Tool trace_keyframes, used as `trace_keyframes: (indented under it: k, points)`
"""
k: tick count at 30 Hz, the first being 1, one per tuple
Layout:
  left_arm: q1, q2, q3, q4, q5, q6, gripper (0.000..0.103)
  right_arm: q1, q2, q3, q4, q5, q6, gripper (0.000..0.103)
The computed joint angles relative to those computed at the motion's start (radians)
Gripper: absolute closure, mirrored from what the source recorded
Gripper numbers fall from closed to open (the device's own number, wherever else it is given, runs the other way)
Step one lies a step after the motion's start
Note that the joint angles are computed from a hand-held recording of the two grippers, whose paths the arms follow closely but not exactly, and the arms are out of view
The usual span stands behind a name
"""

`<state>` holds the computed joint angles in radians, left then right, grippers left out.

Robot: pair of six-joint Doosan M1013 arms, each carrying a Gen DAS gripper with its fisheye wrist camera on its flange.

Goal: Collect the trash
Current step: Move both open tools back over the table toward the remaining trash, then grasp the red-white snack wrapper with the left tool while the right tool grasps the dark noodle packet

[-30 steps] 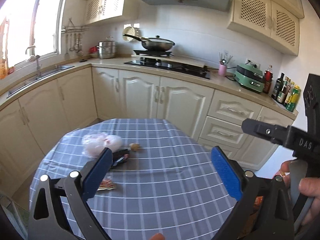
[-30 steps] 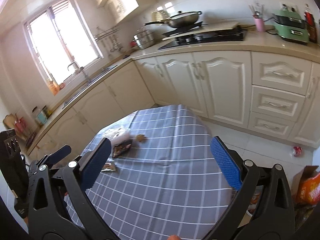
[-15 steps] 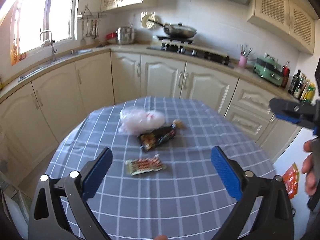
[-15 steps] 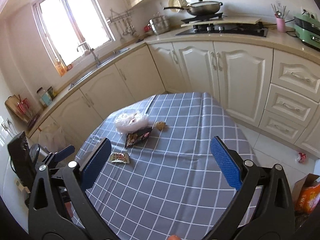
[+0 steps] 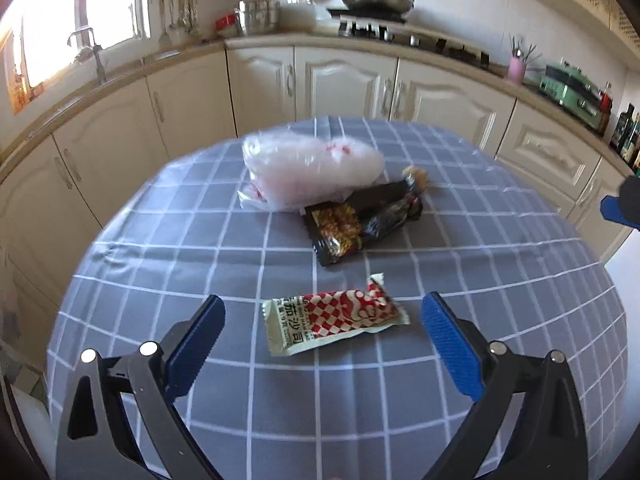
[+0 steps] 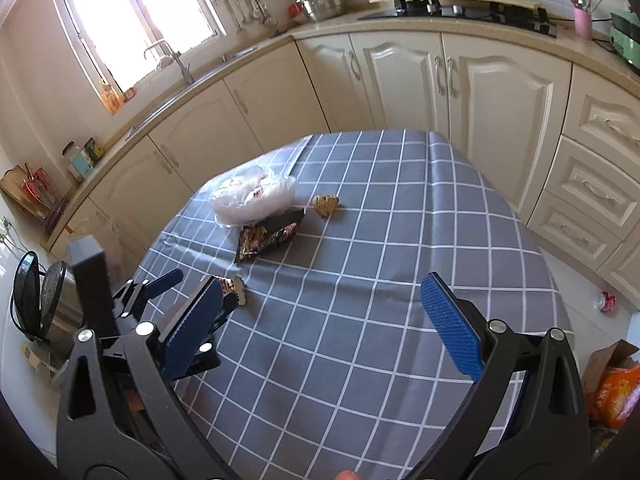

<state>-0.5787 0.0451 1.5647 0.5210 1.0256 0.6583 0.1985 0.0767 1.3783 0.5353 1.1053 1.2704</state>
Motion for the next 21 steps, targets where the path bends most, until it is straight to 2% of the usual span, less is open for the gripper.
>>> trace_keyframes:
  k: [1, 2, 6, 7, 11, 13, 19, 21]
  points:
    - [0.013, -0.001, 0.001, -0.051, -0.022, 0.038, 0.026, 0.003, 0.006, -0.002, -0.001, 0.003, -0.001, 0.006]
    - [0.017, 0.002, -0.001, -0.074, -0.026, 0.062, 0.034, 0.006, 0.011, -0.004, -0.001, 0.006, -0.002, 0.006]
    - [0.01, 0.007, -0.003, -0.08, -0.033, 0.109, 0.041, 0.028, 0.037, -0.016, -0.002, 0.021, -0.005, 0.006]
    - [0.012, 0.004, 0.0, -0.088, -0.041, 0.107, 0.045, 0.035, 0.043, -0.018, -0.001, 0.024, -0.009, 0.006]
    - [0.022, -0.007, 0.015, -0.103, -0.068, 0.073, 0.05, 0.061, 0.068, -0.029, -0.007, 0.033, -0.01, 0.006]
    - [0.028, -0.015, 0.023, -0.105, -0.075, 0.054, 0.058, 0.072, 0.08, -0.036, -0.014, 0.033, 0.002, 0.006]
    - [0.044, -0.029, 0.035, -0.097, -0.078, 0.024, 0.059, 0.096, 0.11, -0.055, -0.028, 0.026, 0.041, 0.006]
    - [0.05, -0.028, 0.034, -0.098, -0.078, 0.027, 0.052, 0.098, 0.117, -0.061, -0.029, 0.025, 0.047, 0.006]
